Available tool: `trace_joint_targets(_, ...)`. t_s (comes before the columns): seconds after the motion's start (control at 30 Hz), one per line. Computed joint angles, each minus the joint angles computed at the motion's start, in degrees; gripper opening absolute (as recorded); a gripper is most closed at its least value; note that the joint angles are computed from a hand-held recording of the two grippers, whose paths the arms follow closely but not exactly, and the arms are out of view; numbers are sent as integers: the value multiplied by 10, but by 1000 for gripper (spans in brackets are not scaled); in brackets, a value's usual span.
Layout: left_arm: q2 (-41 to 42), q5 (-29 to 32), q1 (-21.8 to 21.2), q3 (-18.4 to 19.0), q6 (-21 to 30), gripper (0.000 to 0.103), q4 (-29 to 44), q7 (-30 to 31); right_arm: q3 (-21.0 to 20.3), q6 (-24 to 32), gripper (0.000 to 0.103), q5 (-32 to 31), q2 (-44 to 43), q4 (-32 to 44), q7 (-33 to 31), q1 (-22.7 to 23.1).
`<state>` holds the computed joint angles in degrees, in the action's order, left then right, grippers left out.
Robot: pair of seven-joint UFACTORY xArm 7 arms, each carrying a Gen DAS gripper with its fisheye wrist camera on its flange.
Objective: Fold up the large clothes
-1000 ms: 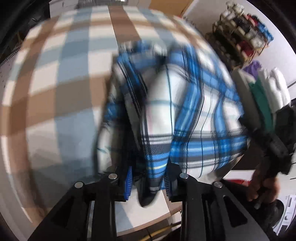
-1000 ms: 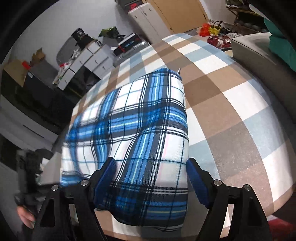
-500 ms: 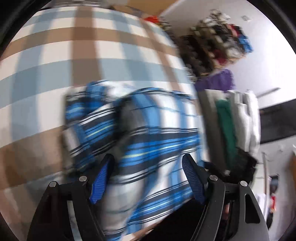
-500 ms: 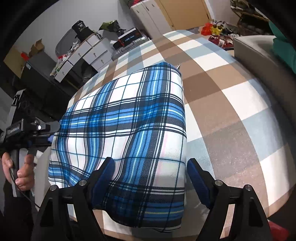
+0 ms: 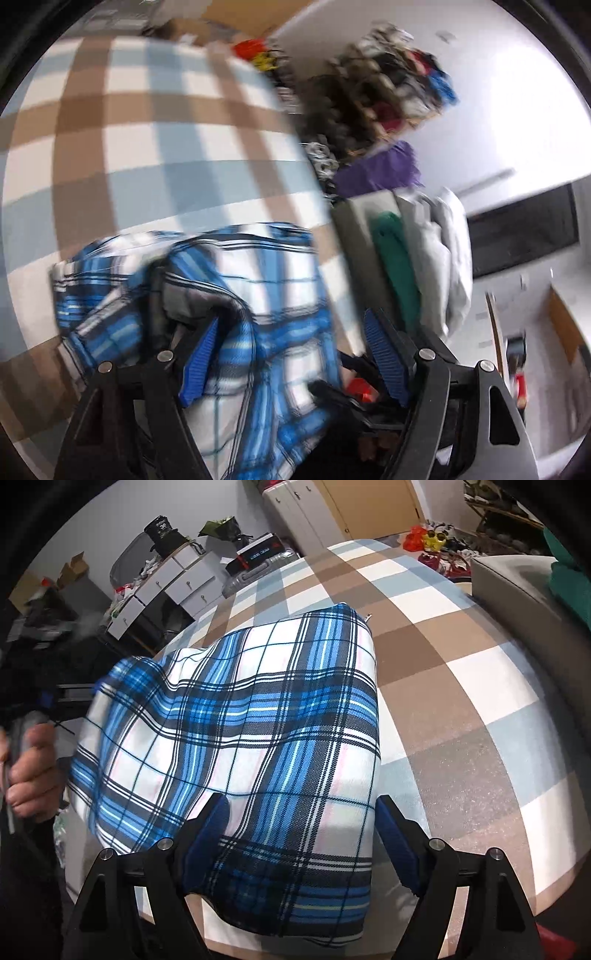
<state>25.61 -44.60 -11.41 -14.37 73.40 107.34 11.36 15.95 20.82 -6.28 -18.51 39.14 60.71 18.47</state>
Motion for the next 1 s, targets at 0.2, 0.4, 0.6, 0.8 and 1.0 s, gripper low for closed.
trace_joint_targets(0.2, -47, -59, 9, -4, -102, 42, -89, 47, 1, 0, 81, -1, 0, 0, 2, 0)
trace_joint_targets(0.4, -128, -191, 29, 2, -159, 3, -190, 139, 1, -1, 82, 0, 0, 1, 2, 2)
trace_joint_targets(0.6, -157, -40, -15, 44, -196, 9, -209, 68, 10, 13, 82, -24, 4, 12, 11, -2)
trace_joint_targets(0.8, -128, -20, 3, 44, -163, 79, -186, 7, 8, 9, 82, -19, 2, 9, 12, -1)
trace_joint_targets(1.0, -107, 1, -4, 24, -81, 78, -141, 49, 5, 4, 83, -14, 2, 8, 11, 3)
